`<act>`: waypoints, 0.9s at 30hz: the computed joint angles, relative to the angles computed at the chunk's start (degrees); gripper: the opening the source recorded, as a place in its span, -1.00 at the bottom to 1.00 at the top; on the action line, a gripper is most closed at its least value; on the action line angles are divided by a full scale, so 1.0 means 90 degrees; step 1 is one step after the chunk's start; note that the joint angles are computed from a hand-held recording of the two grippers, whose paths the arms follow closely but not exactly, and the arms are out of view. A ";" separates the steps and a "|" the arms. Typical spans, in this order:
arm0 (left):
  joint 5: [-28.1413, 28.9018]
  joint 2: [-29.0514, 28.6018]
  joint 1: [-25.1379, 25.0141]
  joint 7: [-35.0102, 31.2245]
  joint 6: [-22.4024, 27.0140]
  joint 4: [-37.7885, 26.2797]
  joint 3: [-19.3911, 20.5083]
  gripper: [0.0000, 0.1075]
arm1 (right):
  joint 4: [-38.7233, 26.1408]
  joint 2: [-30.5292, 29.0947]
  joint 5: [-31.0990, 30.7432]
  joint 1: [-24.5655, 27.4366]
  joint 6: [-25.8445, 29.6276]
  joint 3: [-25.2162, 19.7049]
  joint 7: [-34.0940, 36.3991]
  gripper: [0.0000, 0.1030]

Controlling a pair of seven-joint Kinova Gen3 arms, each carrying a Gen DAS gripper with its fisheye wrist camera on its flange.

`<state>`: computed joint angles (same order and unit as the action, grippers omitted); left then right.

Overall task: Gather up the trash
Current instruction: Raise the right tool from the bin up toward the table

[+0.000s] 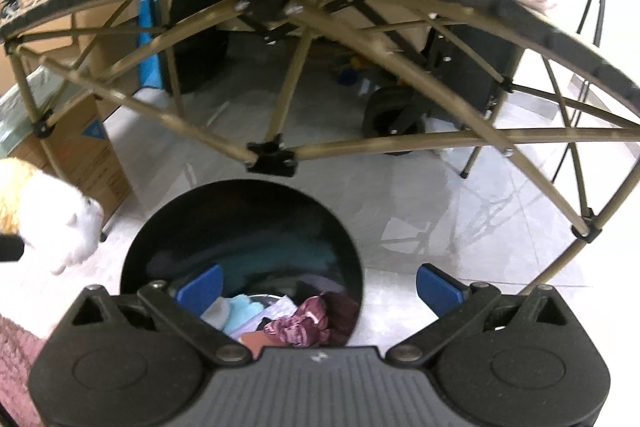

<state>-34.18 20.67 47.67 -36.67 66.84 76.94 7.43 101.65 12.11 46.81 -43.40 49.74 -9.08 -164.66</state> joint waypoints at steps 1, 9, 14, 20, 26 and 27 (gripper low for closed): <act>-0.0025 0.0034 0.0025 -0.0024 0.0011 -0.0052 0.0011 -0.06 | 0.0025 -0.0042 0.0021 -0.0001 0.0033 0.0020 -0.0071 1.00; 0.0047 0.0329 0.0172 -0.0346 0.0049 -0.0514 -0.0018 -0.06 | 0.0278 -0.0388 0.0070 0.0225 0.0247 -0.0040 -0.0475 1.00; 0.0170 0.0556 0.0254 -0.0613 0.0076 -0.0888 -0.0081 -0.06 | 0.0446 -0.0646 0.0143 0.0419 0.0381 -0.0140 -0.0842 1.00; 0.0391 0.0911 0.0372 -0.1012 0.0136 -0.1461 -0.0172 -0.06 | 0.0578 -0.0845 0.0214 0.0651 0.0391 -0.0273 -0.1163 1.00; 0.0739 0.1270 0.0429 -0.1380 0.0262 -0.2047 -0.0276 -0.06 | 0.0667 -0.0994 0.0226 0.0805 0.0447 -0.0385 -0.1291 1.00; 0.0792 0.1329 0.0435 -0.1441 0.0292 -0.2142 -0.0293 -0.06 | 0.0687 -0.1020 0.0225 0.0823 0.0461 -0.0404 -0.1317 1.00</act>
